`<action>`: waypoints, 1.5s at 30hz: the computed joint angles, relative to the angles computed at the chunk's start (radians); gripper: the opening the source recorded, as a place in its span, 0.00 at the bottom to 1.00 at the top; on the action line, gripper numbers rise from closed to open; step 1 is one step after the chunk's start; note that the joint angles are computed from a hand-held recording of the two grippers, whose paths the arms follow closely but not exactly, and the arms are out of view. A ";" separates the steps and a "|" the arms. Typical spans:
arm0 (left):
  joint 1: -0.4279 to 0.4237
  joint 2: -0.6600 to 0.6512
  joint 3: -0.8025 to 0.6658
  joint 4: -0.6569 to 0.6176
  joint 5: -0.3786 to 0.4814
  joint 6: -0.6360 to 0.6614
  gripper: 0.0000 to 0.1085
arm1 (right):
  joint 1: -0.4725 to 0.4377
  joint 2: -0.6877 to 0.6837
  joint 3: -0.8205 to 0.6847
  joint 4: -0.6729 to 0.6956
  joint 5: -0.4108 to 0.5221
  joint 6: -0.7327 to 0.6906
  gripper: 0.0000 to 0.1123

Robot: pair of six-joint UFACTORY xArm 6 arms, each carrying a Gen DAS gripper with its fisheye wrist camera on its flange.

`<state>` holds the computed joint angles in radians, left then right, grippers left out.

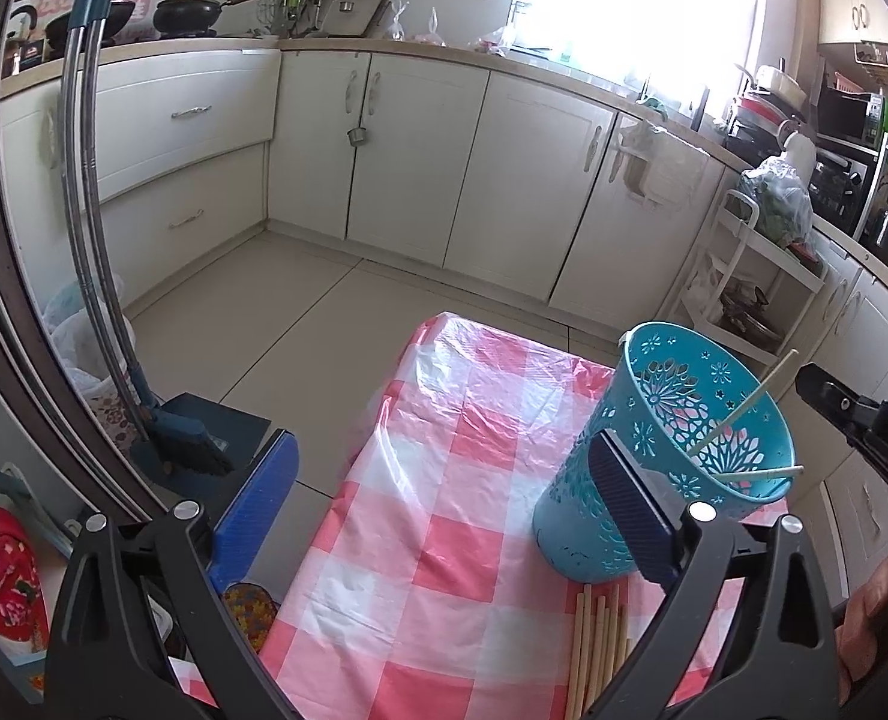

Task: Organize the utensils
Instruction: 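Carry the stick over the basket opening and open the right gripper, then return the right gripper to the sticks and close on another stick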

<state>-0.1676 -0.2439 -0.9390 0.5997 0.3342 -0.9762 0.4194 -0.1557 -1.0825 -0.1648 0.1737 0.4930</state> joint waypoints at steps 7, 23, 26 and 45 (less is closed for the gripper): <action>-0.001 0.009 -0.009 0.004 0.020 0.001 0.86 | -0.010 -0.177 0.166 -0.268 -0.027 0.238 0.35; -0.001 0.007 0.004 -0.021 0.029 0.031 0.87 | 0.124 -0.145 0.313 -0.066 0.206 0.126 0.17; 0.003 0.008 0.006 -0.046 0.023 0.048 0.87 | 0.130 -0.139 0.325 -0.091 0.224 0.147 0.15; -0.077 0.058 0.021 -0.329 0.120 0.444 0.88 | 0.046 -0.090 0.284 -0.245 0.265 0.115 0.05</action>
<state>-0.2443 -0.1857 -0.9177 0.2710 0.4538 -0.5323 0.4655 -0.2458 -0.7990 -0.4100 0.4390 0.6080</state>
